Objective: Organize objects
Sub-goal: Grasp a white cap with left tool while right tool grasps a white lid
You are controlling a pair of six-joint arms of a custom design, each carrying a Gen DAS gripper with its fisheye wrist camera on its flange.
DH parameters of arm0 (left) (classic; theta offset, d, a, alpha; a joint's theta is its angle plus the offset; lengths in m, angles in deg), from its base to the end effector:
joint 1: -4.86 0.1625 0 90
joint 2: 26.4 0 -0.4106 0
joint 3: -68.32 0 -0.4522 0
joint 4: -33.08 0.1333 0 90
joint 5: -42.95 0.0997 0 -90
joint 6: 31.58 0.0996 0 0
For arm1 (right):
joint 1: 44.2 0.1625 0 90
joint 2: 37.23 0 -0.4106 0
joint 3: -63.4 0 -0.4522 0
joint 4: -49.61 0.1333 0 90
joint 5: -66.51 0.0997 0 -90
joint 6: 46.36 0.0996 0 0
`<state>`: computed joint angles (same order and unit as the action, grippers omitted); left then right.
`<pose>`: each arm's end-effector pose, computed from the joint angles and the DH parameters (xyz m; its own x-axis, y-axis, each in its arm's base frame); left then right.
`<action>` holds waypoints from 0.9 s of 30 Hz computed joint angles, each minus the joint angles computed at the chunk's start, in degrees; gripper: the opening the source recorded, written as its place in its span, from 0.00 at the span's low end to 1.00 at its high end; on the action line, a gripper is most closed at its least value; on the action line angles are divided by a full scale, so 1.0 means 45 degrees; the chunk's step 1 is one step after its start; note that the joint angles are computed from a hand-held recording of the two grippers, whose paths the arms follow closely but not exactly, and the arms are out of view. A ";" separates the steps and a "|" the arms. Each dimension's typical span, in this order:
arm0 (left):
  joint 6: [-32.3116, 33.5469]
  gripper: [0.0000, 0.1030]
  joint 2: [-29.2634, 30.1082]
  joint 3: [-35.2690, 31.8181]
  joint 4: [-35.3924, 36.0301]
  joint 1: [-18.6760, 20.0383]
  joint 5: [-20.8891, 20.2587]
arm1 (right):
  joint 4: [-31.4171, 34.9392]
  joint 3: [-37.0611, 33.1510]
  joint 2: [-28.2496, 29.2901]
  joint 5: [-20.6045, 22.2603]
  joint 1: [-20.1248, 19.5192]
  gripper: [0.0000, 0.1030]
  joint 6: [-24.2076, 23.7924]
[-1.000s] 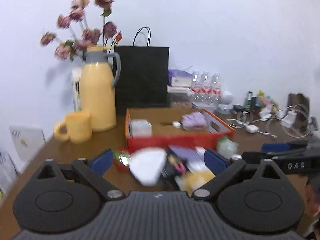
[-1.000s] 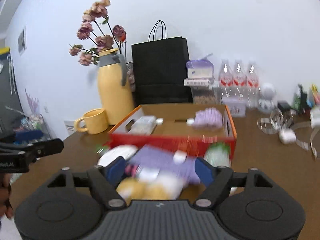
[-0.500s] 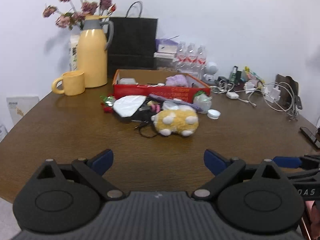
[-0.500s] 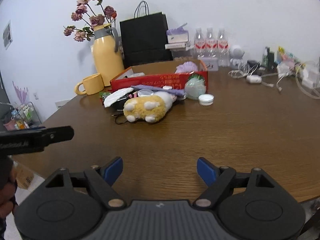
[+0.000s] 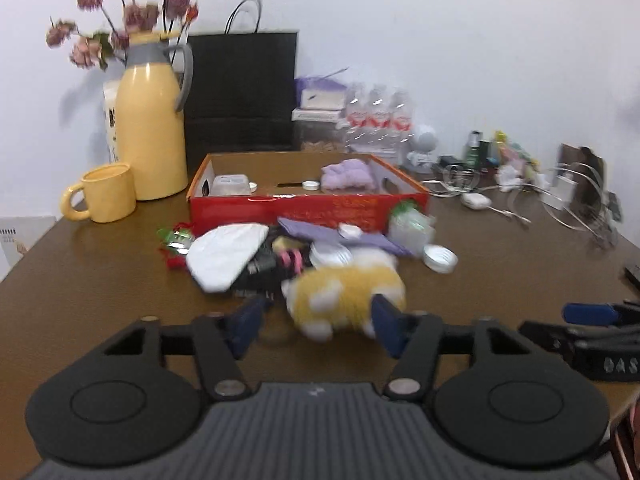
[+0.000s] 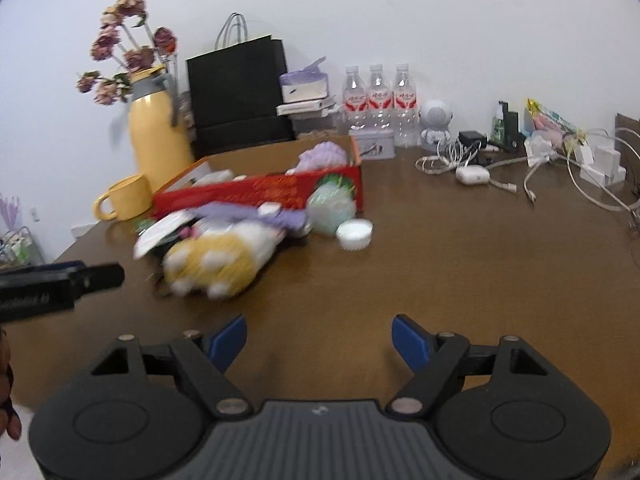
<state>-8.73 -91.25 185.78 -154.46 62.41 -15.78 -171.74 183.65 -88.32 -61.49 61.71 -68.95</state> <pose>-0.1550 -0.5885 0.1850 -0.6984 0.3695 -0.6129 0.7065 0.4926 -0.5081 0.2158 -0.4945 0.1110 -0.7884 0.1117 0.6050 -0.4665 0.5324 -0.7063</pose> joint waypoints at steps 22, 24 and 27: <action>-0.0734 0.06 0.3006 -0.3875 0.2303 0.0834 0.0085 | 0.3125 -0.5641 0.2526 0.0598 -0.2028 0.38 -0.2092; -0.1000 0.05 0.2770 -0.3680 0.2331 0.0829 0.0016 | 0.3007 -0.5354 0.2353 0.0741 -0.1998 0.38 -0.1879; -0.1071 0.05 0.2040 -0.2981 0.2021 0.0678 -0.0133 | 0.2475 -0.4757 0.2083 0.0728 -0.1759 0.38 -0.1826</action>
<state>-13.55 -82.07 172.37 -145.37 65.46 -16.38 -160.60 162.25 -78.95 -58.22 53.80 -77.17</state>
